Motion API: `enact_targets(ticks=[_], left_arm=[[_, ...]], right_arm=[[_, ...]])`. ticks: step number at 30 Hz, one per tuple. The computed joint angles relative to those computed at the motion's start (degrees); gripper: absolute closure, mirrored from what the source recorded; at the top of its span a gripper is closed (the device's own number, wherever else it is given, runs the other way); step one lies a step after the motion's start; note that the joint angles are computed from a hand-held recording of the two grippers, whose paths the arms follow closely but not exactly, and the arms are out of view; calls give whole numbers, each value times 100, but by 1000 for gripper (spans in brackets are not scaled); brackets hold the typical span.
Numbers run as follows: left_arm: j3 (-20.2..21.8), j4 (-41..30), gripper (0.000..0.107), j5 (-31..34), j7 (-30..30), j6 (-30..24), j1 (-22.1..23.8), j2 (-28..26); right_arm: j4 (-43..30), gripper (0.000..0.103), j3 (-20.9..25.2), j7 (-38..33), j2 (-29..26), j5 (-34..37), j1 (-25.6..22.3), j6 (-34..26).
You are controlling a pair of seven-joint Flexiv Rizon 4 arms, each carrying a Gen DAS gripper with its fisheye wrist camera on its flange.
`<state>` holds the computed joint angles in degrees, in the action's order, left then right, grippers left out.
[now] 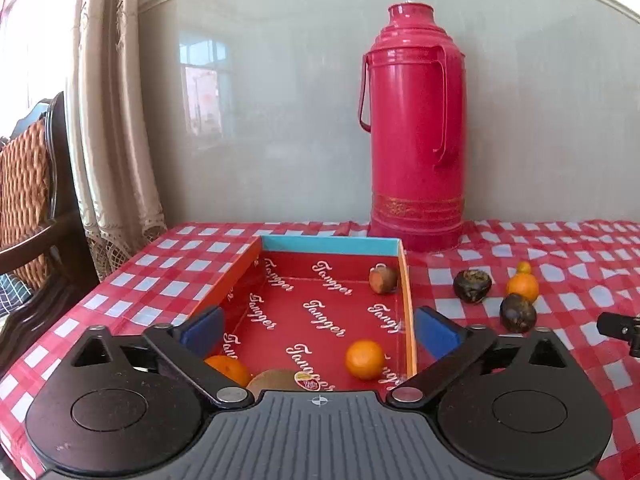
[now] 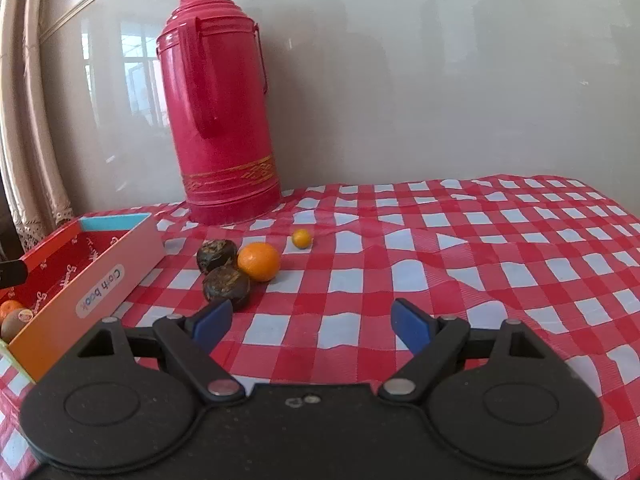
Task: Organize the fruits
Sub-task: 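Carry the orange into the box and open the left tool, then reach the right tool to the small olive-brown fruit and grasp it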
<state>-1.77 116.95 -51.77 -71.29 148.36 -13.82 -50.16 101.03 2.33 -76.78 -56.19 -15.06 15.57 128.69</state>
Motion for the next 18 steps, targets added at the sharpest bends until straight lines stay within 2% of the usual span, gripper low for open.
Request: enact_targets(ticks=[6,18], left_arm=[[-7,-68,4,-216,255,131,-98,-41],[-37,218,4,-268,-69,318,56,43]], right_arm=[[49,23,105,-5,9,-242,-119,51],[109,24,291,36,5,-797,-216,172]])
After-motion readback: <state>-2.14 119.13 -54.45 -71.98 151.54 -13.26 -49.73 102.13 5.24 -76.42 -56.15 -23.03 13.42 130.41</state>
